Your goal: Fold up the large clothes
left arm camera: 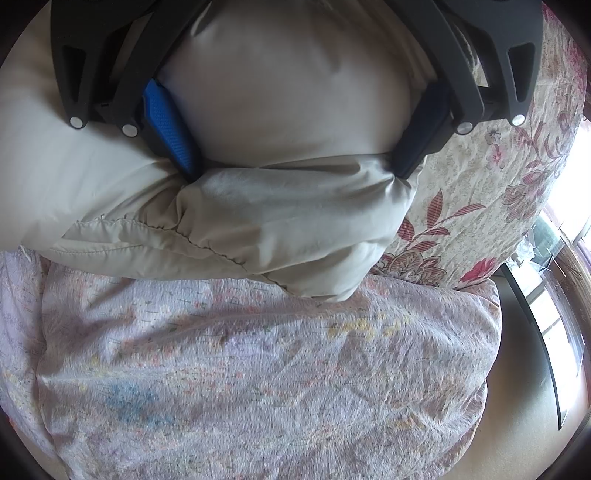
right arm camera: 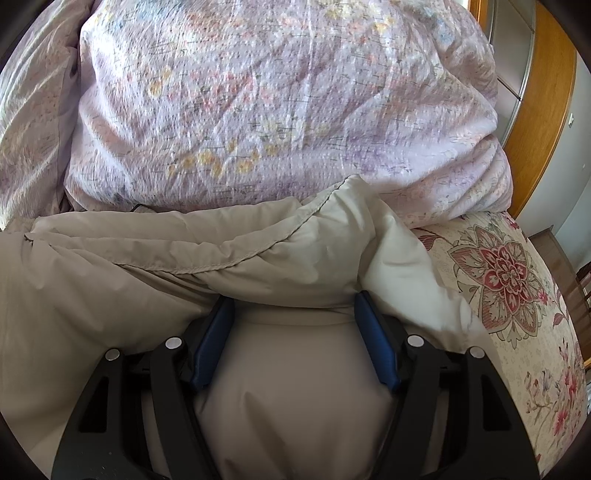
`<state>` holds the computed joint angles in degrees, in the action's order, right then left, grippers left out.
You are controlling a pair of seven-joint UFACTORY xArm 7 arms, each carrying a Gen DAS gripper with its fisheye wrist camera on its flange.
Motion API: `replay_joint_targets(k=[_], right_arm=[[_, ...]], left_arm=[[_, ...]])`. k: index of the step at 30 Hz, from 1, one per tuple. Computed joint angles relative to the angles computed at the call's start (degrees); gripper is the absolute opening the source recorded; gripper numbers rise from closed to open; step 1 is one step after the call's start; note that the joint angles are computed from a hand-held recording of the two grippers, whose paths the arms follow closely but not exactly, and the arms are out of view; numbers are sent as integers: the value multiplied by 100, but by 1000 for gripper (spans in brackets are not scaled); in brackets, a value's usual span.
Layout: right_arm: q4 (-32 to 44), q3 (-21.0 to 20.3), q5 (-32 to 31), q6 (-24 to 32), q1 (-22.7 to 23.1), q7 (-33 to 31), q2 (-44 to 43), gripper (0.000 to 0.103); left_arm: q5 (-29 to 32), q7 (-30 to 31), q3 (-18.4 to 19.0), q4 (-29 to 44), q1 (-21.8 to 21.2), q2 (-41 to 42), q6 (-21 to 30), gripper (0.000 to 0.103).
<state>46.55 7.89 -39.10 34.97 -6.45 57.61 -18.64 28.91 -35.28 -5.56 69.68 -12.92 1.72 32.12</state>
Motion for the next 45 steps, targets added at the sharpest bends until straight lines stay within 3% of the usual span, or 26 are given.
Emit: replay_joint_targets(k=[3, 6, 9, 12, 17, 22, 26, 33, 37, 40, 45], right_arm=[[-110, 46, -24, 118, -10, 113, -182, 70], [-452, 97, 133, 400, 53, 101, -839, 71], [-957, -41, 656, 430, 143, -100, -1777, 72], [-1500, -438, 1625, 630, 398, -405, -2938, 74], [-2099, -709, 2682, 1179, 532, -679, -4376, 74], [-2744, -1030, 3729, 1481, 496, -642, -5552, 74], [-2983, -1134, 4331, 1304, 518, -808, -5588, 74], [-3593, -1485, 5410, 238, 710, -1009, -5561, 71], [-3803, -1491, 5674, -302, 737, -1100, -5568, 67], [-3947, -1519, 5806, -673, 766, -1132, -5542, 59], [-4060, -1484, 5806, -909, 762, -1212, -5548, 28]], left_arm=[[248, -146, -17, -78, -20, -133, 98, 101], [53, 217, -48, -478, 33, -625, 66, 98], [-518, 877, -50, -1102, 110, -1399, -51, 97], [-1247, 1546, 68, -1661, 52, -2244, 31, 97], [-2230, 2161, 213, -2224, 0, -3347, 605, 97], [-3303, 2531, 517, -2527, 4, -3955, 1277, 82], [-3714, 2565, 492, -2718, 108, -4105, 1505, 76], [-4547, 2433, 619, -2840, 75, -3940, 1425, 75], [-4947, 2327, 685, -2819, 65, -3589, 1148, 61], [-5339, 2320, 786, -2933, 20, -3429, 791, 51], [-5895, 2411, 898, -3127, -131, -3462, 233, 28]])
